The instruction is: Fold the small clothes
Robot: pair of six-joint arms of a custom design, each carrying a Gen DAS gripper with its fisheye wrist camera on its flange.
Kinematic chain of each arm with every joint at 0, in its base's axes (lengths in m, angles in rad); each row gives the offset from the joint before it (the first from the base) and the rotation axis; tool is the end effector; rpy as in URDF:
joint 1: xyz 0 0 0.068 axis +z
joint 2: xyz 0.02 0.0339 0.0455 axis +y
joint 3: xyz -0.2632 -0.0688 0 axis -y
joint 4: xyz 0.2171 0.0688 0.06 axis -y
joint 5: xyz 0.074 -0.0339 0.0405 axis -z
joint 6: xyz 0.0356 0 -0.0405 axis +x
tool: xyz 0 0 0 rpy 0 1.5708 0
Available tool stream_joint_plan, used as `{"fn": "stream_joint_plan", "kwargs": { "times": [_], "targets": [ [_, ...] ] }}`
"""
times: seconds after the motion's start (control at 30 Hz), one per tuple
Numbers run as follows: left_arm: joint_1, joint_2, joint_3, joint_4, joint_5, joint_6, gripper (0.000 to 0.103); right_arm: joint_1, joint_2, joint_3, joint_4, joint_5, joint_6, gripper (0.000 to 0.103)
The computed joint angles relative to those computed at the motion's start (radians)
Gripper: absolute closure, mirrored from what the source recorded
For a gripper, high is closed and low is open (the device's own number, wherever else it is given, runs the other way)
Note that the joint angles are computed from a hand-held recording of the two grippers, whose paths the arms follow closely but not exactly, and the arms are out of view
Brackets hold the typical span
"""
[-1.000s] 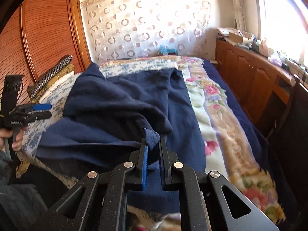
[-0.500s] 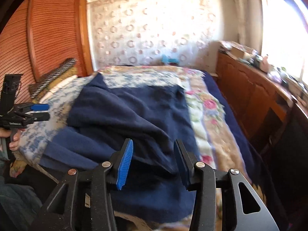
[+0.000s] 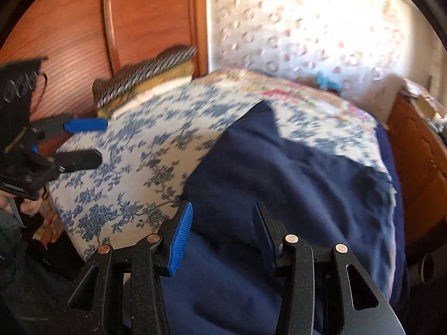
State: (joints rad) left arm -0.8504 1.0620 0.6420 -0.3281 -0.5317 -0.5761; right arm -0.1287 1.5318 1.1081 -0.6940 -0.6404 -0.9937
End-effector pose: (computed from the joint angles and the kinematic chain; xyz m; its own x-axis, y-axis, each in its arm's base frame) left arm 0.1397 -0.1318 0.2384 -0.5957 -0.0332 -0.8026 0.0932 0.9895 -0.1101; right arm 0.2776 -0.0145 0.2497 -0.3553 -0.6316 -0.6891 -0.8326 0.5489 -0.0738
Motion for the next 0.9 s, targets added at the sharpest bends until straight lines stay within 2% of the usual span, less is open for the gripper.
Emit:
{"fn": "stream_joint_plan", "kwargs": {
  "times": [0.1,0.27,0.43,0.5,0.53,0.57,0.63,0.7,0.9],
  "targets": [
    [0.010,-0.007,-0.016,0.011,0.008,-0.004,0.026,0.090,0.055,0.030,0.028,0.094,0.041,0.052],
    [0.020,-0.008,-0.033,0.030,0.025,-0.004,0.026,0.157,0.119,0.081,0.033,0.175,0.074,0.046],
    [0.015,-0.008,-0.037,0.027,0.025,-0.008,0.026,0.193,0.127,0.082,0.053,0.223,0.061,0.046],
    [0.016,-0.005,-0.039,0.029,0.029,-0.008,0.026,0.177,0.146,0.120,0.017,0.206,0.044,0.062],
    [0.013,-0.005,-0.038,0.027,0.028,-0.010,0.026,0.165,0.150,0.139,0.002,0.197,0.038,0.086],
    [0.013,-0.002,-0.038,0.028,0.031,-0.010,0.026,0.135,0.163,0.180,-0.047,0.164,0.020,0.096],
    [0.010,0.002,-0.040,0.030,0.031,-0.011,0.026,0.080,0.193,0.273,-0.142,0.094,0.000,0.099],
    [0.009,0.007,-0.038,0.032,0.034,-0.011,0.026,0.045,0.202,0.324,-0.148,0.060,0.018,0.099],
    [0.007,0.023,-0.034,0.043,0.038,-0.007,0.026,-0.063,0.327,0.599,-0.205,-0.023,0.119,0.100]
  ]
}}
